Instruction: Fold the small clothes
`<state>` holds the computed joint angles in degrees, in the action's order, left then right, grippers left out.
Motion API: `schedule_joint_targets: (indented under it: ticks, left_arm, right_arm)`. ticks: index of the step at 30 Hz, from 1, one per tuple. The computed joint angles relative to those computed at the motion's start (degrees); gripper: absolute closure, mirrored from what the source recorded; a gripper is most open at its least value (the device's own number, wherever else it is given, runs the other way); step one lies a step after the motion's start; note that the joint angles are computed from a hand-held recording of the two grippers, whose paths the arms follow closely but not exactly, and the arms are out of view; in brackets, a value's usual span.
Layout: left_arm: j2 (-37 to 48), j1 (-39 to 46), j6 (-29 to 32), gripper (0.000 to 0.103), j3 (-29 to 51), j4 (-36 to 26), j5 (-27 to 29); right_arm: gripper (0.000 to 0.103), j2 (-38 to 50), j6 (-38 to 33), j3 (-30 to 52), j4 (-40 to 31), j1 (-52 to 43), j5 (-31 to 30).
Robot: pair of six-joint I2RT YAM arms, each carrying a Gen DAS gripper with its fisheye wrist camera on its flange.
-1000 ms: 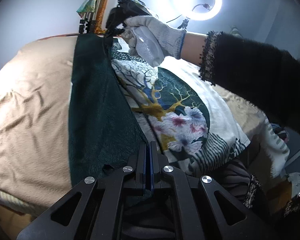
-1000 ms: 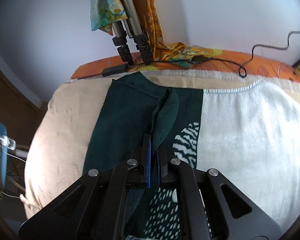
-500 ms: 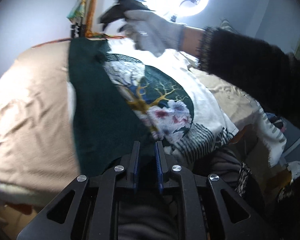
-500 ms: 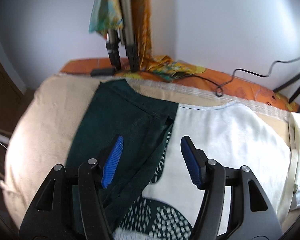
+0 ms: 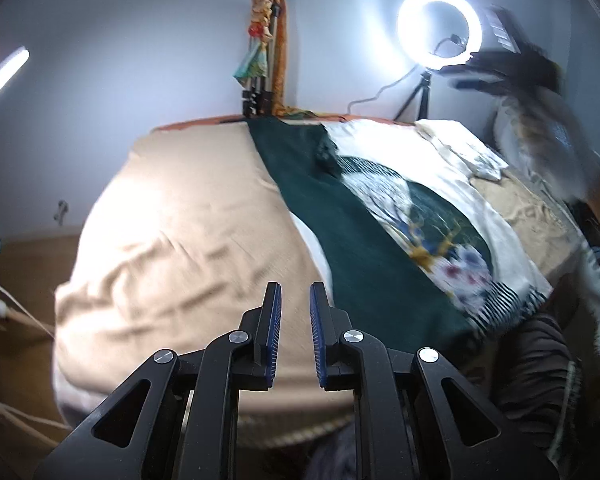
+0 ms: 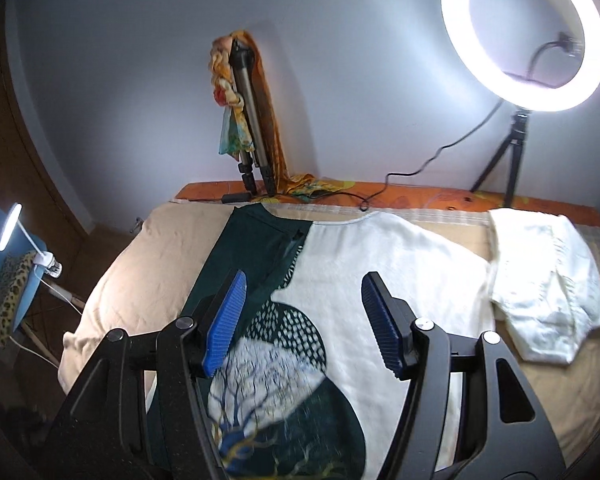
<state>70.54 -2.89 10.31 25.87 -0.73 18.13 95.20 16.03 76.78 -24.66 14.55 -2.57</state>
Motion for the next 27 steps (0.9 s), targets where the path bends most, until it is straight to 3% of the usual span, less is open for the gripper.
schedule_joint_targets:
  ticks: [7, 11, 16, 21, 27]
  left_arm:
    - [10.7, 0.8, 3.7, 0.09, 10.7, -0.5, -0.1]
    - [13.3, 1.6, 3.5, 0.09, 16.6, -5.2, 4.0]
    - [11.7, -1.1, 10.6, 0.09, 17.8, -13.3, 6.9]
    - [11.1, -3.3, 17.0, 0.09, 15.1, -20.6, 9.3]
    - [14.2, -5.0, 20.5, 0.09, 11.8, -23.9, 10.9]
  right_arm:
    - [0.04, -19.3, 1.0, -16.0, -2.3, -1.6, -1.1]
    - [0.04, -27.2, 1.1, -22.1, -5.0, 1.8, -1.0]
    - [0.04, -34.5, 4.5, -30.9, -5.3, 9.1, -0.8]
    - [0.04, -33.5, 10.7, -39.4, -0.5, 20.9, -0.6]
    - [0.04, -22.0, 17.3, -44.6, 11.8, 30.8, -2.0]
